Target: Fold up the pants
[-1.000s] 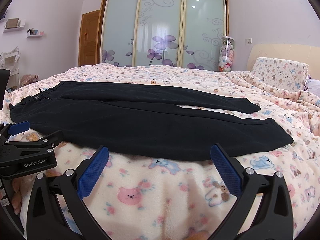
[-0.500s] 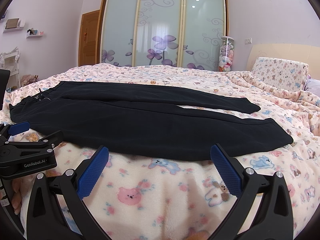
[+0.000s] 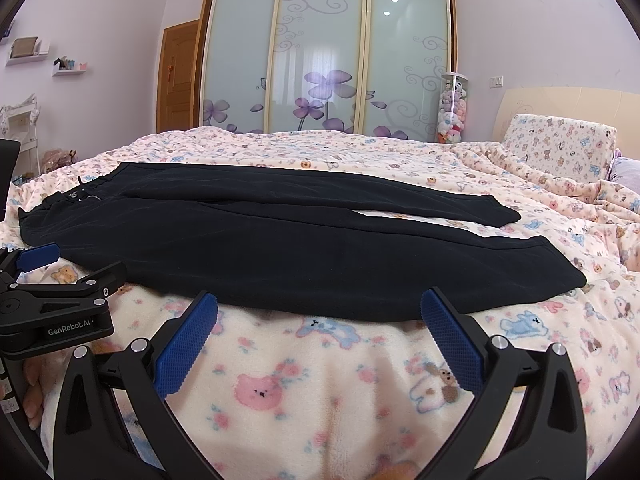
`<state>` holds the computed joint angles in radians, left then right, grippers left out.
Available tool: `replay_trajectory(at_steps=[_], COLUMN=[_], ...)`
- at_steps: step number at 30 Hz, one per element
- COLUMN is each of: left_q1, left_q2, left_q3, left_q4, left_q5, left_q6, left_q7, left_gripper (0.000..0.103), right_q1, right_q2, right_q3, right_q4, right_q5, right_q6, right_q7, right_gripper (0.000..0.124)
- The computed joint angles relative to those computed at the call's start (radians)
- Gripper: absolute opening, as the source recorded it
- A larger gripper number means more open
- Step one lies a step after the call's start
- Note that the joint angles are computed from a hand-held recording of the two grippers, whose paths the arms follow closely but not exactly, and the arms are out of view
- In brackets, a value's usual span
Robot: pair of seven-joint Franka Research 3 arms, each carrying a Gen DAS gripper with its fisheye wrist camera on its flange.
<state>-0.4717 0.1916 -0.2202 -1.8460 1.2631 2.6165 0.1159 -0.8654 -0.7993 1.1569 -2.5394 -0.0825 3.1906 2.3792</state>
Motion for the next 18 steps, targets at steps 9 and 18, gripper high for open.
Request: replay_trajectory(at_steps=[9, 18], left_q1=[-0.001, -0.001], left_q2=[0.0, 0.0], left_q3=[0.0, 0.0], left_q4=[0.0, 0.0], left_q5=[-0.002, -0.003], left_q6=[-0.001, -0.001], left_q7=[0.001, 0.003], left_gripper=[0.101, 0.101], right_q1=[-0.001, -0.001], right_q2=[-0.001, 0.0], right_q3=[0.002, 0.003], right_q4=[0.0, 0.0], right_q5=[-0.002, -0.002], right_q6=[0.0, -0.001], right_q7=[0.004, 0.007], right_gripper=[0.102, 0.102])
